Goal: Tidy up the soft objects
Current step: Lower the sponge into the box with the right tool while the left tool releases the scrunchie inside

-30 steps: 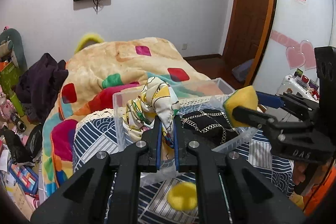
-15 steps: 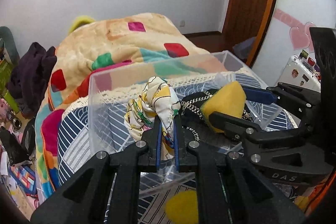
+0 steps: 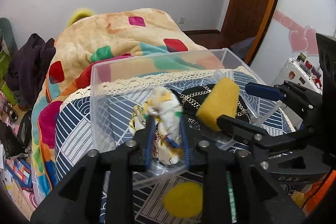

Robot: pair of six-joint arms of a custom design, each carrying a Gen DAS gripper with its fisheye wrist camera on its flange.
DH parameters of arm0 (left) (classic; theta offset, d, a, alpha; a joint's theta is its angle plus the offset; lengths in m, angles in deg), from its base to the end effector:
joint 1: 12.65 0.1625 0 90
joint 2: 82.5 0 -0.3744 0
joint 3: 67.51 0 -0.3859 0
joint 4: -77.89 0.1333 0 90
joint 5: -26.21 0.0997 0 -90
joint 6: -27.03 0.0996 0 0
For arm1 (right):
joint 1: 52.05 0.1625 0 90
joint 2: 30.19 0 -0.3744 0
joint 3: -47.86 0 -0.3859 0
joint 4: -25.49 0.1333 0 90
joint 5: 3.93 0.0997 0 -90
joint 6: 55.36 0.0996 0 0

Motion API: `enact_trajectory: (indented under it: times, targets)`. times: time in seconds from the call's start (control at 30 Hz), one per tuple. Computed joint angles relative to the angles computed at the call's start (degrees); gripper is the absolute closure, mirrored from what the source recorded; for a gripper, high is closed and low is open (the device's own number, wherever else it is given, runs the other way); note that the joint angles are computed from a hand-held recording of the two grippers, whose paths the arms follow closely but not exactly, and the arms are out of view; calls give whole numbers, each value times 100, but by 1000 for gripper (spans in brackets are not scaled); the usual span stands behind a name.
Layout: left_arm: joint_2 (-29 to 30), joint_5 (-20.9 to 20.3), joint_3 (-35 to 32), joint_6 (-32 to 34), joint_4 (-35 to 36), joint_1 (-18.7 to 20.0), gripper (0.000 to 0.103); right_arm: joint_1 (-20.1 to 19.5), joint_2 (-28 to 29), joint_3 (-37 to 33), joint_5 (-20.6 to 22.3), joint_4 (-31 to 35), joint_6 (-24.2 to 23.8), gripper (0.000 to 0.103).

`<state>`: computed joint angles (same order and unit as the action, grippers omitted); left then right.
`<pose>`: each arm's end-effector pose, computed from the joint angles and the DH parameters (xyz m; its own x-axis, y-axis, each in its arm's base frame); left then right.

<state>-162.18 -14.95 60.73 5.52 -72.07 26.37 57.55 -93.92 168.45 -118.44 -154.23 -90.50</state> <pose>-0.2054 -0.4345 0.1970 -0.7723 0.1623 -0.6141 0.5142 0.7273 -0.4545 0.2576 -0.4492 0.1531 -0.6005 -0.5317 0.5973 -0.7673 0.5935 -0.2431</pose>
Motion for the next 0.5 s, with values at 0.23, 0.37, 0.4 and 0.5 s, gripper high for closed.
enact_trajectory:
  times: [0.23, 0.37, 0.4, 0.5]
  targets:
    - [-343, 146, 206, -10, 44, -338, 50, 27, -216, 154, 139, -81, -86, 29]
    - [-626, 376, 407, -165, 180, -616, 39, 54, -353, 269, 215, -231, -73, 20]
    - [-716, 443, 464, -215, 222, -680, 36, 59, -417, 322, 248, -284, -73, 20]
    - [-1050, 647, 686, -523, 453, -920, 25, 69, -578, 469, 345, -403, -71, 20]
